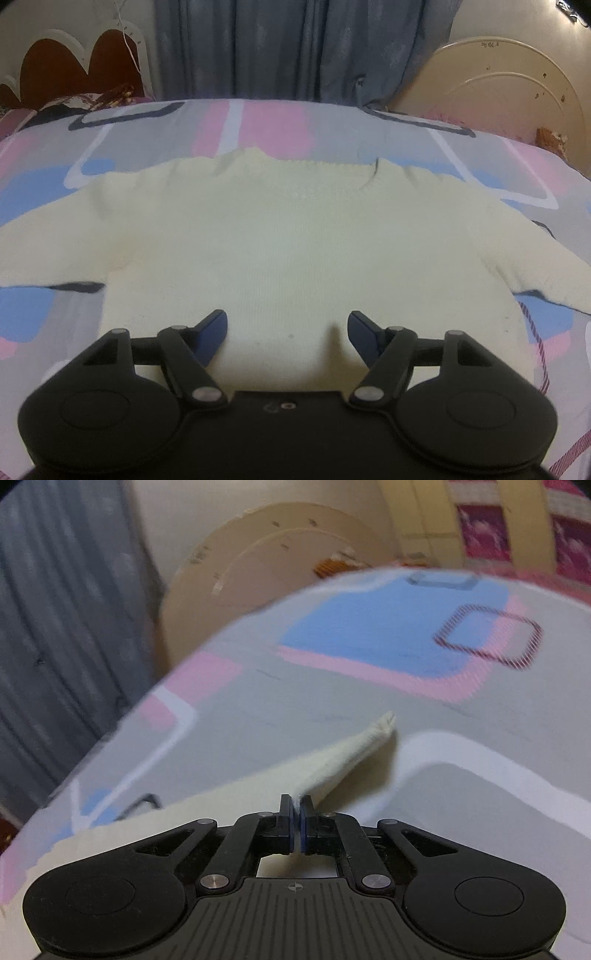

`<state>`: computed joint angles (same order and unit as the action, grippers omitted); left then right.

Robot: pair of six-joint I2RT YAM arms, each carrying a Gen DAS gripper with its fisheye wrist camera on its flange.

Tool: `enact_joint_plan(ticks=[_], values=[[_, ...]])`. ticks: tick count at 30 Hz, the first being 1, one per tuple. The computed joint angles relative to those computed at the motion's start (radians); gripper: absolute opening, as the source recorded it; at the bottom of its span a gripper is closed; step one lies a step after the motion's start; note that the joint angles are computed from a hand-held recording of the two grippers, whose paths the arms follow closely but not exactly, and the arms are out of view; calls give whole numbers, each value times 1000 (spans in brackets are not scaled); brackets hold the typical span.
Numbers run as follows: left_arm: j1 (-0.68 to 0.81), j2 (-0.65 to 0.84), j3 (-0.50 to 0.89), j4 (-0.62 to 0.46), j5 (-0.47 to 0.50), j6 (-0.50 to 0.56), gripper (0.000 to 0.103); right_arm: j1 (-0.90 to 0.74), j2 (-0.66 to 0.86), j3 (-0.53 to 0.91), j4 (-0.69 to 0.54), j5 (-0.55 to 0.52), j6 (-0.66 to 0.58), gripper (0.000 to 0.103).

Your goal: Fold small clothes

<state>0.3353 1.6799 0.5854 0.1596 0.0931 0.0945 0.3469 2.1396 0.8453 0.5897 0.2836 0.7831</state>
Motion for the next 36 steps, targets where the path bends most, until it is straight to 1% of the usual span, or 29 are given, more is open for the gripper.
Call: enact_joint_plan(ticks=[2, 5, 7, 10, 15, 18, 20, 22, 23, 24, 25, 26, 27, 30, 31, 32, 33, 34, 36], values=[[15, -17, -1, -4, 1, 24, 71, 42, -27, 17, 3, 8, -38, 2], [52, -40, -3, -6, 20, 60, 71, 125, -34, 86, -12, 19, -85, 2], [100, -45, 11, -30, 49, 76, 71, 194, -31, 146, -37, 12, -102, 2], [180, -22, 59, -79, 86, 86, 70, 298, 20, 283, -100, -4, -122, 2], [327, 50, 166, -156, 188, 144, 71, 466, 212, 636, -287, -40, -135, 2], [384, 88, 208, -167, 232, 185, 71, 540, 350, 880, -421, -74, -123, 2], [412, 115, 233, -178, 265, 207, 73, 584, 456, 1068, -532, -90, -126, 2], [431, 139, 255, -190, 297, 224, 75, 608, 538, 1215, -618, -95, -148, 3], [436, 151, 267, -199, 313, 231, 75, 623, 582, 1298, -668, -95, -160, 7], [442, 160, 277, -209, 330, 239, 75, 622, 601, 1330, -684, -109, -167, 23], [443, 170, 286, -219, 346, 244, 76, 628, 597, 1318, -662, -123, -163, 34], [440, 177, 293, -227, 359, 248, 76, 627, 573, 1267, -622, -129, -160, 53], [436, 179, 291, -228, 370, 252, 76, 627, 557, 1240, -601, -127, -164, 58], [391, 183, 272, -210, 394, 264, 76, 621, 465, 1081, -524, -139, -167, 58], [372, 180, 261, -203, 399, 274, 76, 618, 451, 1060, -517, -124, -160, 58], [351, 179, 247, -195, 403, 287, 74, 613, 409, 988, -496, -94, -157, 58], [329, 179, 236, -193, 406, 301, 72, 612, 387, 954, -497, -61, -156, 58], [305, 187, 229, -191, 404, 311, 69, 608, 355, 897, -487, -25, -157, 58], [268, 229, 240, -195, 403, 296, 58, 594, 309, 806, -477, 28, -148, 58]])
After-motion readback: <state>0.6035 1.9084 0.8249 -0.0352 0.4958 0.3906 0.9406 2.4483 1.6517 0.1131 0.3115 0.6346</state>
